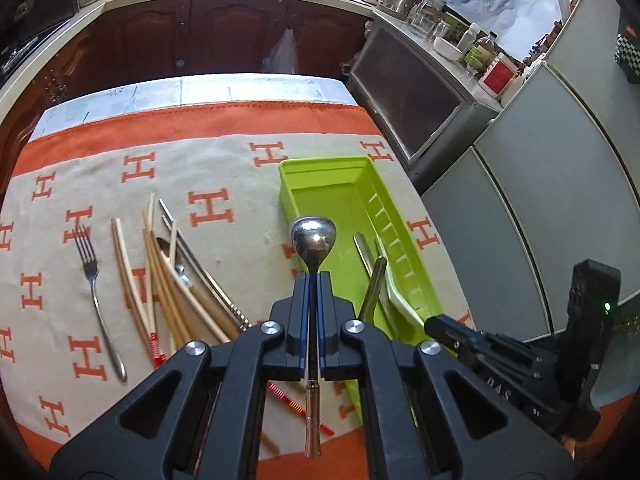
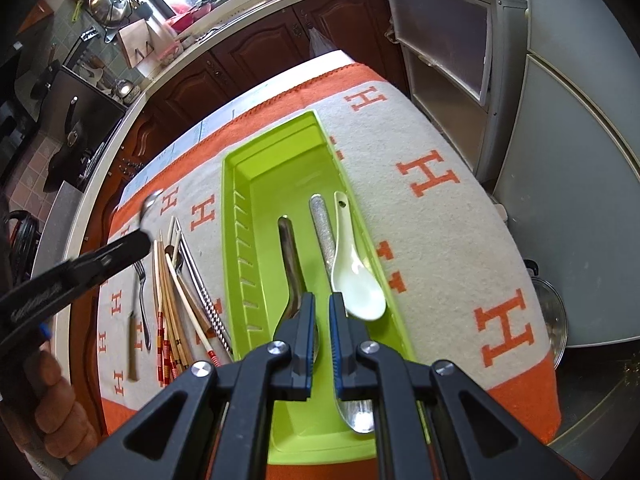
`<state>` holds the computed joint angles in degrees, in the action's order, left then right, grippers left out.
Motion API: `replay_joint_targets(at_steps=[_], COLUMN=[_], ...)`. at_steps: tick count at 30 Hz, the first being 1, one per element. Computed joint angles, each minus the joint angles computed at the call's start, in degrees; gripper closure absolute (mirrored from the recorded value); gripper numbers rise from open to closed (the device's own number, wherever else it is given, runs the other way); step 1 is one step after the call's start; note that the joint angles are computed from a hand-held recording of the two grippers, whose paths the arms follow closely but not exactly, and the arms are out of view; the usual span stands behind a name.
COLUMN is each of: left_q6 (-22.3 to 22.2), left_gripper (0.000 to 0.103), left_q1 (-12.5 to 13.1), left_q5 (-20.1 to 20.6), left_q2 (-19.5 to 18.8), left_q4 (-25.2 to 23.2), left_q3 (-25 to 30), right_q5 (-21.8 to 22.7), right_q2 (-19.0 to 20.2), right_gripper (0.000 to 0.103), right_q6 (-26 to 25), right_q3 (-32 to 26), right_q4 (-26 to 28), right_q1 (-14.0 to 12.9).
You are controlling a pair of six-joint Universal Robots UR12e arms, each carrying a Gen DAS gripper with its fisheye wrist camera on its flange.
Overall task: Organize utensils
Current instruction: 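Lift the gold-handled spoon with the left tool and carry it over the tray, then lower the gold-handled spoon into the green tray with the left tool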
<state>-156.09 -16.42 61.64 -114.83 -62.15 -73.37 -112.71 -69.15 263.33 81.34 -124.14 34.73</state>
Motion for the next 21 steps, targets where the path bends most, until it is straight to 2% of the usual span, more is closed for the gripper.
replay_joint_targets(at_steps=[4, 8, 15, 19, 21], left_q6=[-3.6, -4.8, -5.5, -3.6, -3.0], left_gripper=[0.102, 0.102, 0.102, 0.102, 0.102], left_q1=[-2.5, -3.9, -4.9, -5.1, -4.9], left_q5=[3.1, 5.6, 7.2, 8.8, 9.1], left_q2=[-2.3, -4.0, -5.2, -5.0, -4.4], left_q4=[1.9, 2.2, 1.8, 1.2, 2.7], left_q3=[1.9, 2.9, 3.4, 2.8, 1.6], right_q5=[-2.4, -4.7, -3.5, -3.4, -3.4], right_q2=[0.1, 0.4, 0.2, 0.3, 0.5], right_gripper=[0.096, 0.096, 0.096, 0.096, 0.096], right_q6=[0.9, 2.9, 2.0, 1.1, 0.7], right_q3=[-0.7, -1.8, -0.7, -0.9, -1.1], right_q4=[3.1, 7.9, 6.2, 5.9, 6.0], right_q1=[-0.1, -0.5, -2.2, -2.5, -2.5])
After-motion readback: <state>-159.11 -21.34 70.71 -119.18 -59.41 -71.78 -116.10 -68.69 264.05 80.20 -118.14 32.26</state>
